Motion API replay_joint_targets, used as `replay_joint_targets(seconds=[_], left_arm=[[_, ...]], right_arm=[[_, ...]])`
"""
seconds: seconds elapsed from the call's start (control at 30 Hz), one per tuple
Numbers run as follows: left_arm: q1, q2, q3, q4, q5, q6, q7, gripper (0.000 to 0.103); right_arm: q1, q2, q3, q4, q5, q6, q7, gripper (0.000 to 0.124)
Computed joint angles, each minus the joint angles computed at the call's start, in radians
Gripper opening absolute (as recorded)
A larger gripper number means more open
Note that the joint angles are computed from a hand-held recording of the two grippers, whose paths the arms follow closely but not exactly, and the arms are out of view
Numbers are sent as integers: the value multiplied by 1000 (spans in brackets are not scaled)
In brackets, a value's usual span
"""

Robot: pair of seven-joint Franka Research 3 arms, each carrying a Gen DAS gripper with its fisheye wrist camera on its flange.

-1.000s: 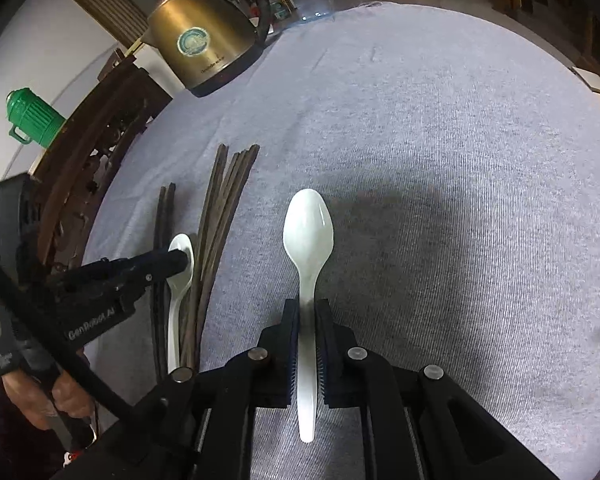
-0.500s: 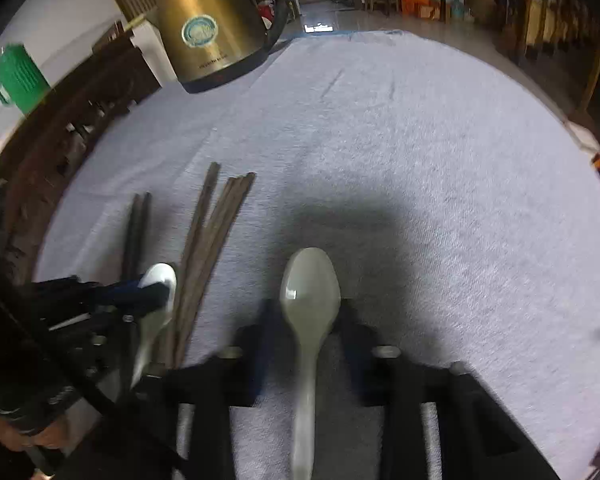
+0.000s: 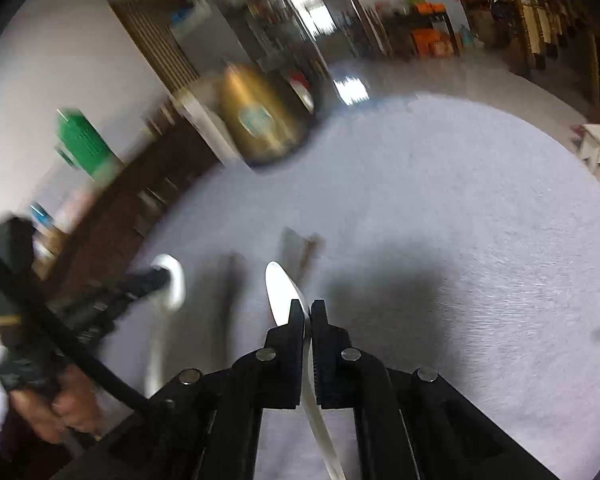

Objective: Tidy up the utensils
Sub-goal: 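Lift both held spoons toward the grey utensil holder, then lower the spoons into the holder and open both tools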

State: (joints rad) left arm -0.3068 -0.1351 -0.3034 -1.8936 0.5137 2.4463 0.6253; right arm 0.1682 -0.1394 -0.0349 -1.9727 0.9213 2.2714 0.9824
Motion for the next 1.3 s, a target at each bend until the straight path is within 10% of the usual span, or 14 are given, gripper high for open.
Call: replay_joint_targets(seconds=[0.23,0.5,0.7,1.3], left_arm=[[50,-186,-78,-108,212,107,-239,4],[120,-315,-206,-195,385,101,-517,4],[137,-285,-271,-187,467,14,-642,4],[5,-309,-204,-271,447,-32,-627,4]], right_arm=[[33,-209,-79,-180,485,-101,-185,4],[84,-363,-81,-334,671,-47,-226,4],[111,-397,-66,-389,703,6,-243,4],[131,-528,-64,-511,557,98,-282,4]])
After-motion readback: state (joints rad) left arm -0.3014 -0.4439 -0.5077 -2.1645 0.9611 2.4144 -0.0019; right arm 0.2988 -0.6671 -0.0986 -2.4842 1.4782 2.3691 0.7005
